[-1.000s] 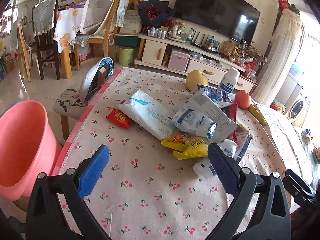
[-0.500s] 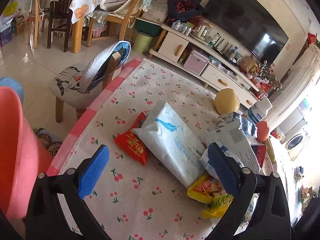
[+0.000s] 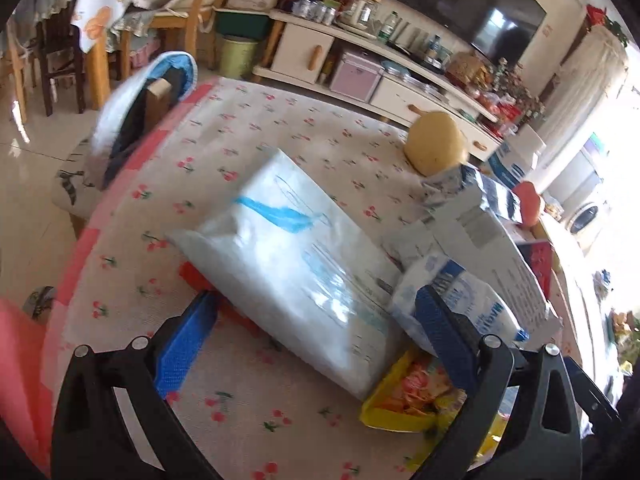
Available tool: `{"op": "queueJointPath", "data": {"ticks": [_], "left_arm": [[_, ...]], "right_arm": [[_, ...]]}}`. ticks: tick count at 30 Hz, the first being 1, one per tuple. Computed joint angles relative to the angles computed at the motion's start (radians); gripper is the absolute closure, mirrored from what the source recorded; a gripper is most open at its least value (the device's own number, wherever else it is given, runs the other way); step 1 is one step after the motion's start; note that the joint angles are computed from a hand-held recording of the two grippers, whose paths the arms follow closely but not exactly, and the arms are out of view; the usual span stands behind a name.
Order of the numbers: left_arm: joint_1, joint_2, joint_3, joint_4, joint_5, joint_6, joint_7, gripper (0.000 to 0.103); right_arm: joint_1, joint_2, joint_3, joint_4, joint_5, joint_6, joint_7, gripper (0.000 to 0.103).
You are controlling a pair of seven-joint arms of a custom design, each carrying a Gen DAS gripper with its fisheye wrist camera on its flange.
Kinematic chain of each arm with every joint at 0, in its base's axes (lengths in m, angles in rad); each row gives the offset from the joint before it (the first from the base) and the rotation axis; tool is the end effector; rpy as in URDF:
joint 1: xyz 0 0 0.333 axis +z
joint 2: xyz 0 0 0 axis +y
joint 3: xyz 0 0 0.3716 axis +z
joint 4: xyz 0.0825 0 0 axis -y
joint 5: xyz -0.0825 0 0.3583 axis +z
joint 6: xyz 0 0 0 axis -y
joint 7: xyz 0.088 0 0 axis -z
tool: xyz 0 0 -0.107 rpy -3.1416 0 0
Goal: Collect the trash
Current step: 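Move the left tool to the white wipe pack while the right tool reaches the blue carton, then close the left tool on the white wipe pack while the right tool grasps the blue milk carton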
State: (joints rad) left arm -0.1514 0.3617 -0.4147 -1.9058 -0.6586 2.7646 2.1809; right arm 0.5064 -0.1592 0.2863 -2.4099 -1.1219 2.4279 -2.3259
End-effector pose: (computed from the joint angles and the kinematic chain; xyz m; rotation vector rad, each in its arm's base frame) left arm 0.5836 -0.3029 0.4396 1.4258 -2.5611 1.0708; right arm 0.3226 0.3287 0.4607 -0.9444 2.1941 -0.6064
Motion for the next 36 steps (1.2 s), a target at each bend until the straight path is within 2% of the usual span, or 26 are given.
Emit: {"op": "queueJointPath", "data": {"ticks": [2,5,9,11,13,14,20,24,27,30,33,36], "left_arm": [[0.011,-0.006,-0.031,-0.007,-0.022,-0.041,0.055,0.004],[-0.007,-0.033,-0.055,-0.048,-0.061,0.017,0.140,0.004],[-0.023,-0.045,-0.044,-0.062,-0.112,0.080,0.140,0.007],[-0.028,-0.046,-0.034,-0.065,-0.121,0.109,0.116,0.014],[-0.025,-0.042,-0.026,-0.057,-0.126,0.107,0.073,0.027],[-0.021,-0.036,-0.022,-0.047,-0.127,0.099,0.053,0.029],[-0.011,-0.019,-0.021,-0.038,-0.124,0.103,-0.002,0.047],[-0.029,-0.010,-0.005,-0.043,-0.066,0.137,-0.058,0.072],[-0.004,-0.006,-0.035,-0.047,-0.064,0.158,-0.057,0.077],[0.019,-0.009,-0.063,-0.055,-0.069,0.174,-0.040,0.080],[0.043,-0.014,-0.088,-0.059,-0.091,0.178,-0.016,0.082],[0.074,-0.024,-0.117,-0.066,-0.146,0.172,0.025,0.086]], "right_arm": [[-0.002,-0.008,-0.002,-0.009,0.005,0.002,0.010,0.018],[-0.004,-0.011,-0.002,-0.017,0.018,0.008,0.011,0.018],[-0.013,-0.003,-0.008,-0.027,0.004,0.049,0.038,0.018],[-0.022,0.001,-0.013,-0.033,-0.025,0.087,0.079,0.018],[-0.030,0.007,-0.019,-0.037,-0.056,0.123,0.116,0.018],[-0.034,0.010,-0.021,-0.038,-0.080,0.140,0.138,0.018],[-0.033,0.019,-0.026,-0.024,-0.143,0.148,0.176,0.025],[-0.038,0.039,-0.041,-0.006,-0.161,0.151,0.184,0.028],[-0.043,0.061,-0.057,0.004,-0.180,0.171,0.195,0.033],[-0.047,0.066,-0.068,0.000,-0.264,0.211,0.281,0.040],[-0.045,0.059,-0.075,-0.003,-0.272,0.229,0.280,0.048],[-0.050,0.051,-0.081,-0.012,-0.316,0.262,0.352,0.056]]}}
